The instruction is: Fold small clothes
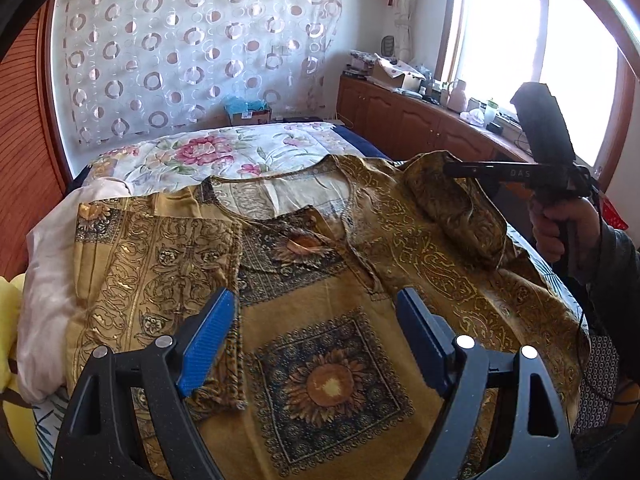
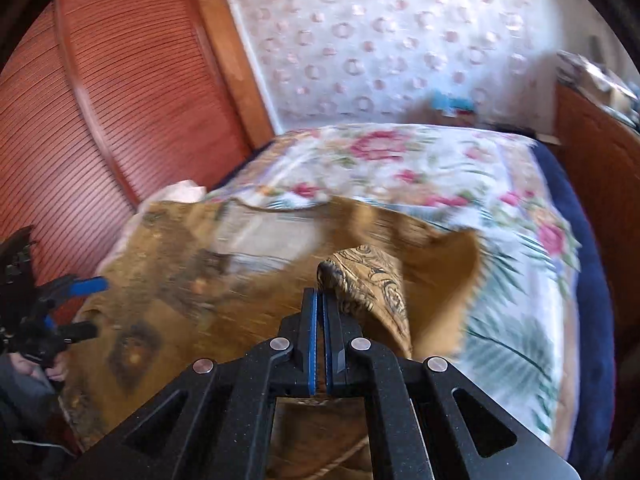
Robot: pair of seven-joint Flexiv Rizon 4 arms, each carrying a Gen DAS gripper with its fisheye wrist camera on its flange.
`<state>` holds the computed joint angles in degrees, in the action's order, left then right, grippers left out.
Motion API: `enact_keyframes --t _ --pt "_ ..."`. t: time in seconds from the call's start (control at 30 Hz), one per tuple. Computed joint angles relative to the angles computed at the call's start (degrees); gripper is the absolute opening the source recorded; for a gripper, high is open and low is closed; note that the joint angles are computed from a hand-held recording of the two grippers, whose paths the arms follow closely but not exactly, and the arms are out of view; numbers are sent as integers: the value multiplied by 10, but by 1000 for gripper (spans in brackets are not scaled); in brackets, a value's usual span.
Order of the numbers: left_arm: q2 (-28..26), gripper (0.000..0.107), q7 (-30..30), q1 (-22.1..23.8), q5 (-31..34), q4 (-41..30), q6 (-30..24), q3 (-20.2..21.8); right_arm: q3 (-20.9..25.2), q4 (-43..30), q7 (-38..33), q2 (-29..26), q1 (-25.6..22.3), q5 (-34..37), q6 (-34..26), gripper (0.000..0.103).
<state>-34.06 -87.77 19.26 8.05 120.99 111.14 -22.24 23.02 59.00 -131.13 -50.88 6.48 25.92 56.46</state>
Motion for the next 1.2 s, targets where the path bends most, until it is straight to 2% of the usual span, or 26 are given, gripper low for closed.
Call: enact_keyframes --t 0.13,0.2,0.23,0.27,0.37,0.43,0.57,0.67,0.87,0.97,1.0,1.03,1.07,1.13,1.2 --pt "-2 84 -4 16 3 2 4 -3 -5 -12 -12 -7 25 -16 -3 3" --pt "-3 84 -7 21 4 3 6 -2 -9 -18 -7 -11 31 -20 5 15" --pt "-4 84 -9 23 5 4 7 -3 -6 -21 -6 -12 27 -18 7 28" --pt "-5 84 -11 29 7 5 8 -5 0 -22 -10 -12 21 -12 9 35" --pt "-9 84 -13 33 10 3 10 -2 -7 -2 -14 -1 20 -11 40 48" --pt "-11 84 -14 32 9 2 12 2 -46 39 12 13 44 -41 99 48" --pt "-14 84 -19 32 10 1 17 7 -141 76 128 12 90 -116 134 48" --pt "-16 84 -23 28 9 -1 18 12 -178 77 196 -4 103 -152 131 48" --pt "-14 84 -20 17 5 -2 12 21 -161 22 254 -47 94 -188 94 48" --pt "-14 84 -19 14 2 -2 13 25 -141 -38 271 -86 84 -224 58 47" --pt "-13 84 -20 12 1 -1 14 28 -130 -49 268 -92 78 -231 50 41" --pt "-13 84 -20 13 0 0 13 29 -114 -60 256 -97 72 -234 41 23" --pt "-12 84 -21 13 -1 1 14 29 -105 -69 247 -99 68 -237 33 12" --pt "-12 84 -21 16 0 3 15 30 -99 -88 229 -108 60 -240 26 5" --pt "-13 84 -21 19 4 5 21 30 -97 -92 217 -109 55 -238 28 3"
